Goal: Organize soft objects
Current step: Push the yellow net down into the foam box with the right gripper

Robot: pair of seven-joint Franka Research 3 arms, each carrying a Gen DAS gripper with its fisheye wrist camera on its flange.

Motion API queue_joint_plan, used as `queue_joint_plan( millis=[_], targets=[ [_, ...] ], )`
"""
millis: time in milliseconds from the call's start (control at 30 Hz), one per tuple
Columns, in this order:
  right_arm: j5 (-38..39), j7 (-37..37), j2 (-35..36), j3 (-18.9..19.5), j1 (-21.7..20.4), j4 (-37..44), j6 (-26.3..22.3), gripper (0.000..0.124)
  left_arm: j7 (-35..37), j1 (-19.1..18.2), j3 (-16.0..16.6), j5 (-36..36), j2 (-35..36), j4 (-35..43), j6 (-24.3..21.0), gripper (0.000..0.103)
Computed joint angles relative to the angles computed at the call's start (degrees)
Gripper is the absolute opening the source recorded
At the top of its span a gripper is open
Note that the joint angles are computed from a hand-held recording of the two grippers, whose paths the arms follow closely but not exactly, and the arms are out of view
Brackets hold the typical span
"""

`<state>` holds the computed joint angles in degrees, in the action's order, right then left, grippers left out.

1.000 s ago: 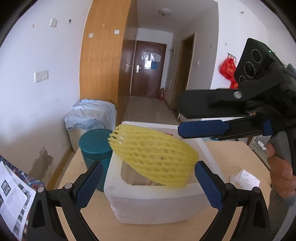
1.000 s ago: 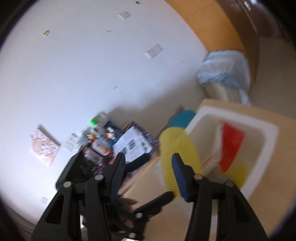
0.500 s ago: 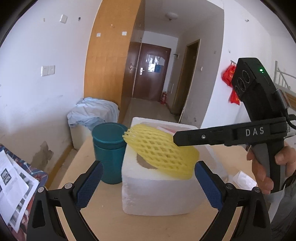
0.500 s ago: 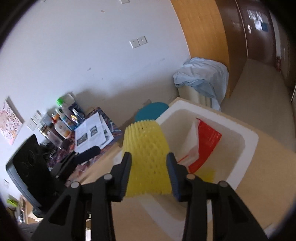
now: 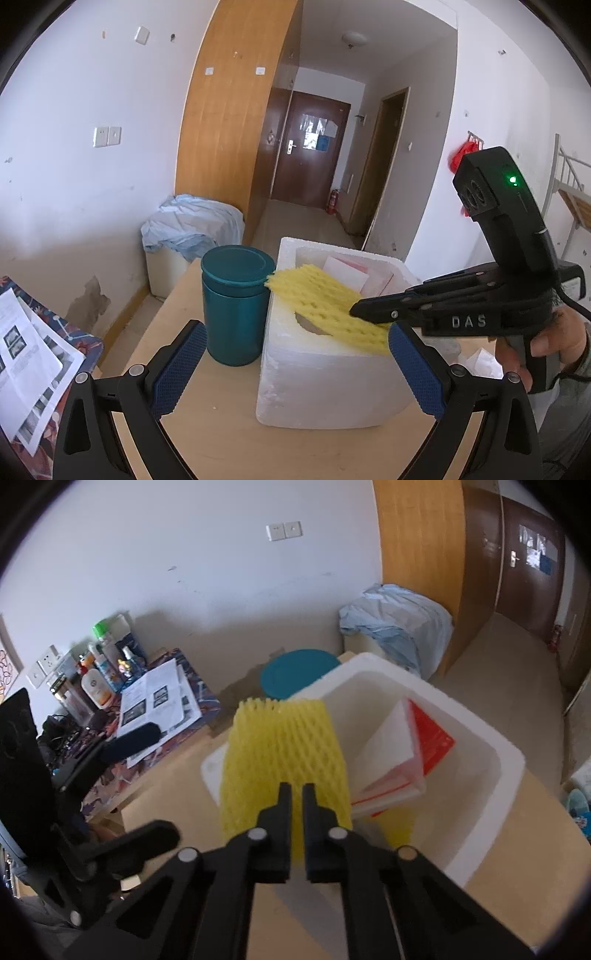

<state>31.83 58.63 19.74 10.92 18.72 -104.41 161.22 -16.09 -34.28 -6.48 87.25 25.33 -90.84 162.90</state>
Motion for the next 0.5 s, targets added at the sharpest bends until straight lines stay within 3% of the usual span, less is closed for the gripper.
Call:
queue_joint_plan(
  millis=[67, 133, 300, 500],
  targets=[
    [-2.55, 3.26, -0.11, -2.04, 1.38, -0.52, 2.07, 0.004, -0.68, -0.28, 0.1, 0.43, -0.36, -0.44, -0.98, 0.099],
    [-2.42, 3.9, 0.12, -1.82, 0.48, 0.19, 0.99, 0.004, -1.61, 0.0, -0.02, 0.92, -0.44, -0.6, -0.57, 0.099],
    [-6.66, 6.76, 4.75, -2.64, 1.09, 6.86, -7.35, 0.005, -1.75, 0.0, -0.38, 1.36, -0.73, -0.89, -1.23, 0.099],
    [-11.15, 10.64, 7.15, -4.32, 2.35, 9.87, -10.3, 0.005, -3.28, 0.32, -0.82, 2.24, -1.61, -2.1, -2.11, 0.099]
  ],
)
